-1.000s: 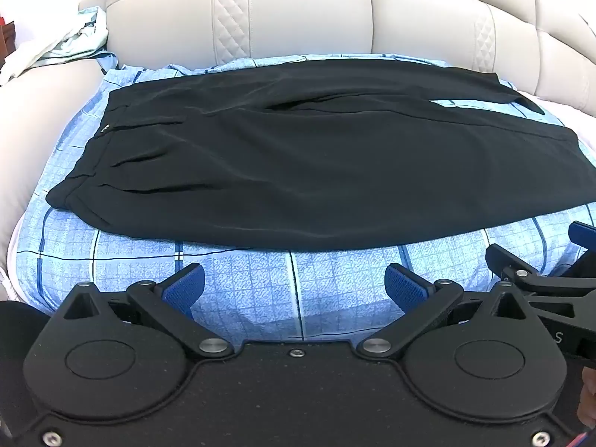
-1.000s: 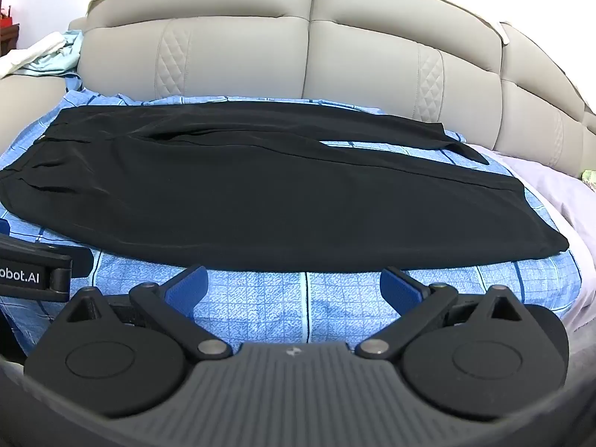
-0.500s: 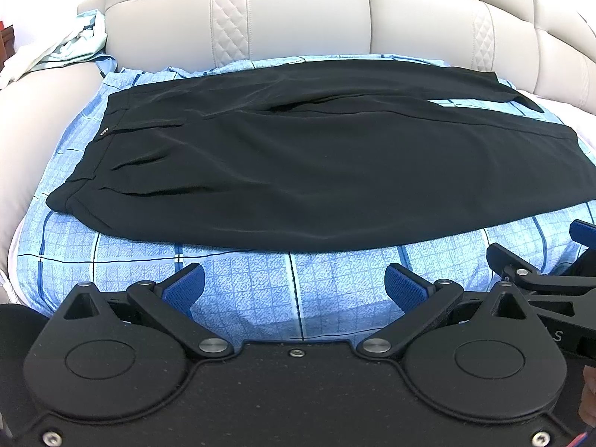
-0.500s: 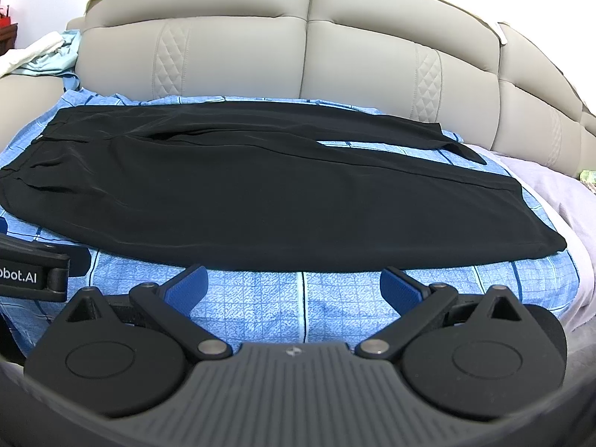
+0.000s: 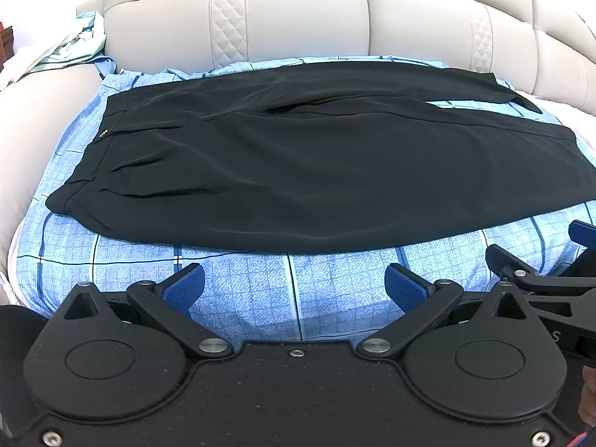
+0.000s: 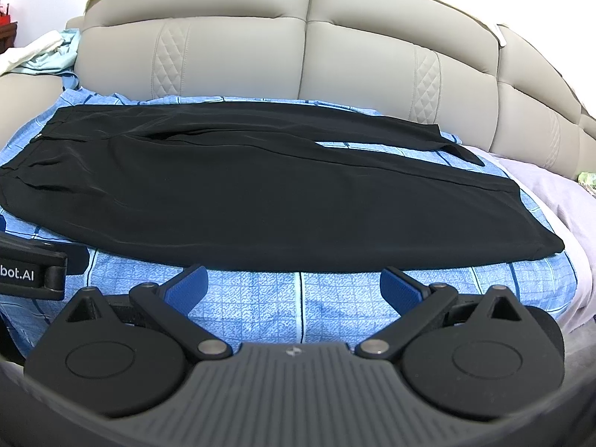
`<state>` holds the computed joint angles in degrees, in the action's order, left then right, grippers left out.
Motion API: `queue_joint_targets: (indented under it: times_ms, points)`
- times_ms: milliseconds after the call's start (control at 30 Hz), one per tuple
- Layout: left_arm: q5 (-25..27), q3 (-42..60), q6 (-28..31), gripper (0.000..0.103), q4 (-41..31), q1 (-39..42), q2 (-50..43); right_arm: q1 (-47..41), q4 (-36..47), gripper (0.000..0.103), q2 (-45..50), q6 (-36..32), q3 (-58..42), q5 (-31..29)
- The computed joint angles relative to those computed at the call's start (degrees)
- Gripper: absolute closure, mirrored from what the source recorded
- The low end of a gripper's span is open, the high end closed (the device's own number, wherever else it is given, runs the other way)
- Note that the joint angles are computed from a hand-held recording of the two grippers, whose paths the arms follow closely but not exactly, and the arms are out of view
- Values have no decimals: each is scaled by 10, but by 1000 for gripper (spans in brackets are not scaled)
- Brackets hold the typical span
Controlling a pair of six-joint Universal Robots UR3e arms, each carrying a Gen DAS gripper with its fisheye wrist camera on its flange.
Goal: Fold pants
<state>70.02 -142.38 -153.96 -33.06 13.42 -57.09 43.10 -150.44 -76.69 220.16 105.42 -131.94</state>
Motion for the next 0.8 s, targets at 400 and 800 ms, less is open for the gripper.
queue_joint_targets:
  times_ms: [400, 800]
  points:
    - [-1, 3, 3, 0, -3, 2, 1, 1, 1, 0, 0, -1, -1, -1]
    - [10, 8, -4, 0, 11, -10, -17, 0, 11, 0, 4, 2, -11, -3]
